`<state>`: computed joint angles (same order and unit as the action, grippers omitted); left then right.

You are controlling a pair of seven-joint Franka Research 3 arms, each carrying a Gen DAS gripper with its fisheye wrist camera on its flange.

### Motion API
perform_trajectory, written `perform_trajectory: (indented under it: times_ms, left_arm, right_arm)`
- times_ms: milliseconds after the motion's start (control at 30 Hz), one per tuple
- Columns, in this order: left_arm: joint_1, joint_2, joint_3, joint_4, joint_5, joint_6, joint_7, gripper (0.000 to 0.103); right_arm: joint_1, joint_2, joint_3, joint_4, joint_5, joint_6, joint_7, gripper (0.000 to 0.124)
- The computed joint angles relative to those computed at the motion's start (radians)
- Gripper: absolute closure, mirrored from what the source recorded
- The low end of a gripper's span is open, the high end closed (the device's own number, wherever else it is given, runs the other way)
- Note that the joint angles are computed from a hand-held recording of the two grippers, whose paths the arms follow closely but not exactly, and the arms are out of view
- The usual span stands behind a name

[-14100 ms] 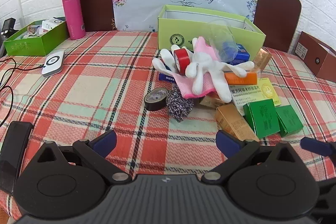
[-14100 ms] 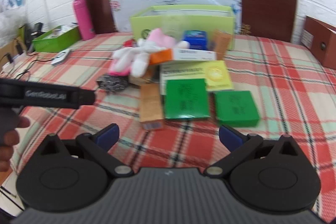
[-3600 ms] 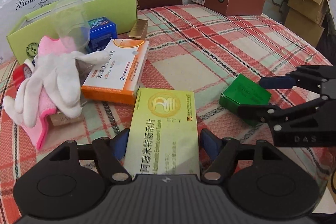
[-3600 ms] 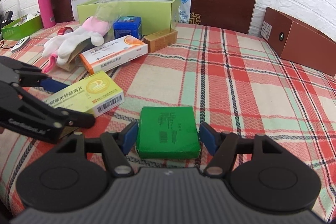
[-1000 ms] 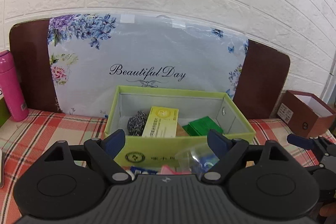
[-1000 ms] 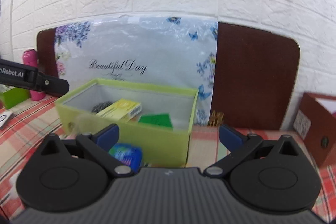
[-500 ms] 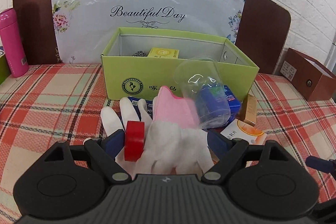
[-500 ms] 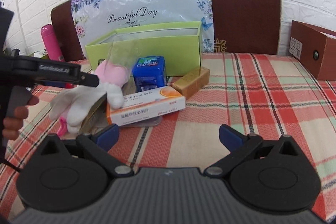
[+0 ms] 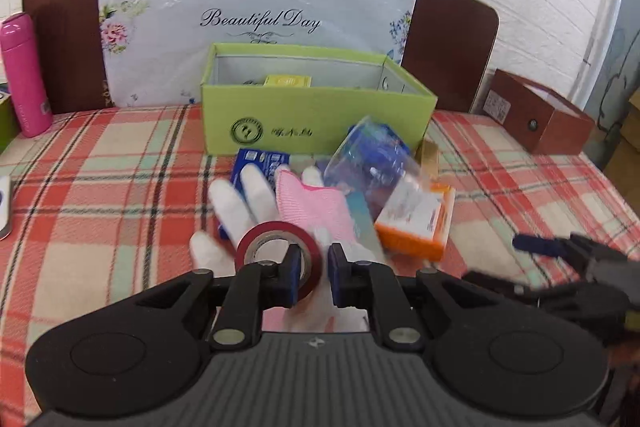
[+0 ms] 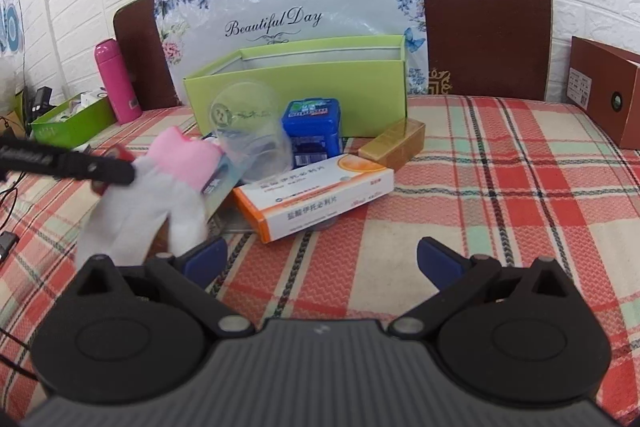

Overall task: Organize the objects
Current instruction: 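Grasp the red tape roll with left gripper while right grasps pink glove, then drop red tape and pink glove into the green box, open both grippers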

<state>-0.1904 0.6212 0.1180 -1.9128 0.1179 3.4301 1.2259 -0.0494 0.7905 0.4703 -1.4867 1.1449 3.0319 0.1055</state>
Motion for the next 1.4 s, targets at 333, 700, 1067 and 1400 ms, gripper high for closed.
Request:
perform_trajectory:
  times_ms: [333, 700, 1067, 1400]
  left_arm:
    - [-0.064, -0.058, 0.074, -0.144, -0.137, 0.09, -0.002, 0.041]
    - [-0.042, -0.055, 0.054, -0.147, -0.198, 0.043, 0.019, 0.039]
    - [0.02, 0.009, -0.005, -0.062, -0.092, 0.015, -0.01, 0.034]
    - [-0.163, 0.135, 0.195, 0.115, -0.106, -0.133, -0.096, 0.032]
  right_arm:
    - [-0.019, -0.045, 0.041, -0.067, 0.038, -0.034, -0.09, 0.021]
    - [0.102, -0.046, 0.014, -0.048, 0.145, -0.091, -0.397, 0.036]
    - [0.065, -0.165, -0.058, -0.164, 0.161, -0.137, -0.337, 0.117]
    - [0.081, -0.176, -0.153, -0.192, 0.1, -0.153, -0.15, 0.07]
